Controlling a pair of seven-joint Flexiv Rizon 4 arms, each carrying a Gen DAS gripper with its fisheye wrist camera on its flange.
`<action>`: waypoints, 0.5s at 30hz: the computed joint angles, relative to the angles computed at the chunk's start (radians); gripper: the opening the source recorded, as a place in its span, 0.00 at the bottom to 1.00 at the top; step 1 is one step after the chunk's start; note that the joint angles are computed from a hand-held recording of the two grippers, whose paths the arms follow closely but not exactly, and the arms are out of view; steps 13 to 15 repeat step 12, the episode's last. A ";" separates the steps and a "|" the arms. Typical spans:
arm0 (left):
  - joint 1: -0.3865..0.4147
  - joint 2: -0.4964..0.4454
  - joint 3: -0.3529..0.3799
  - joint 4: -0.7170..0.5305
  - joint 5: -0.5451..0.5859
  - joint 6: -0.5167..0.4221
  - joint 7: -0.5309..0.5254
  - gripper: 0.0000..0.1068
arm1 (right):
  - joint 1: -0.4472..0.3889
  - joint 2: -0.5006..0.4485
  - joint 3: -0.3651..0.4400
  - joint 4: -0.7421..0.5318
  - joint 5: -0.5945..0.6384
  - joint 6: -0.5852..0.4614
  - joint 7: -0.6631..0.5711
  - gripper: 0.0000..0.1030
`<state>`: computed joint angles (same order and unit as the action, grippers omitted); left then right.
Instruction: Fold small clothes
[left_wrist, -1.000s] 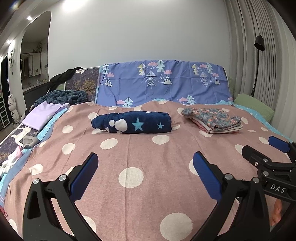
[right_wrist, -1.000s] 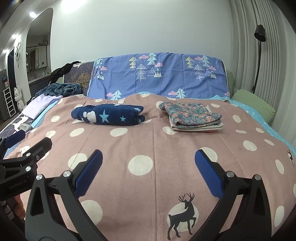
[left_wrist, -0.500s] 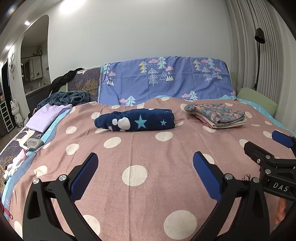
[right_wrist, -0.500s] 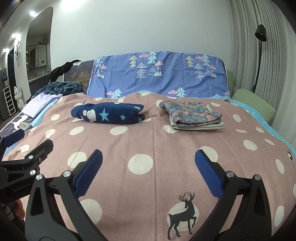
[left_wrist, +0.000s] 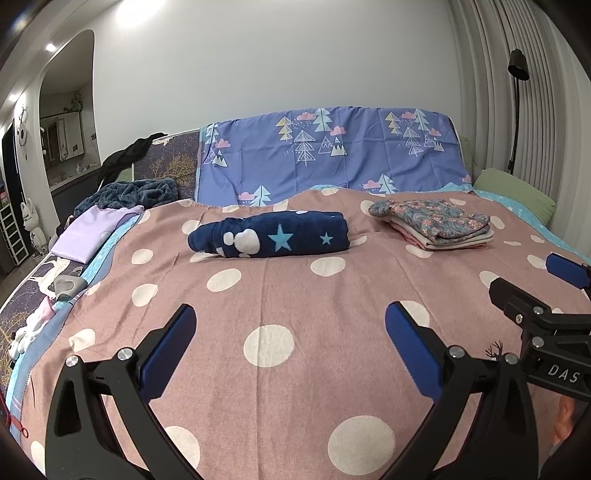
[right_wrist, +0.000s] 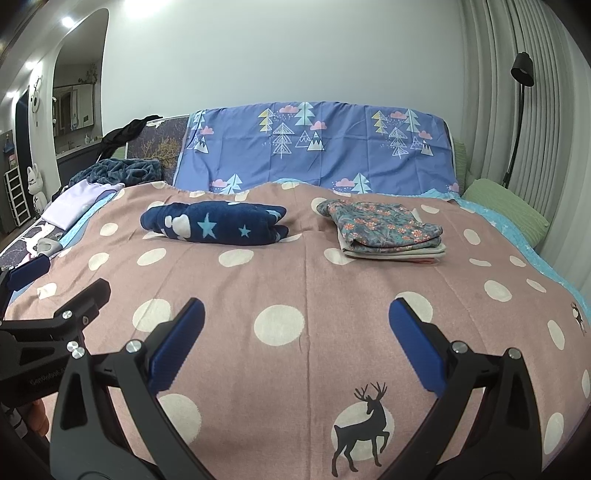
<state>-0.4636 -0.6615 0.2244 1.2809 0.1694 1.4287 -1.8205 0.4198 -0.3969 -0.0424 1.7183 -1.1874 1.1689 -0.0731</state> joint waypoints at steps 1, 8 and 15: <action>0.001 0.000 -0.002 0.000 0.000 -0.001 0.002 0.95 | 0.000 -0.001 0.001 -0.002 0.003 -0.002 -0.002 0.98; 0.012 0.001 -0.015 0.006 -0.004 -0.007 0.020 0.95 | -0.004 0.001 -0.001 0.005 0.002 0.003 -0.003 0.98; 0.017 -0.003 -0.021 -0.001 -0.008 -0.013 0.031 0.95 | -0.002 -0.002 0.001 0.000 0.009 -0.002 -0.008 0.98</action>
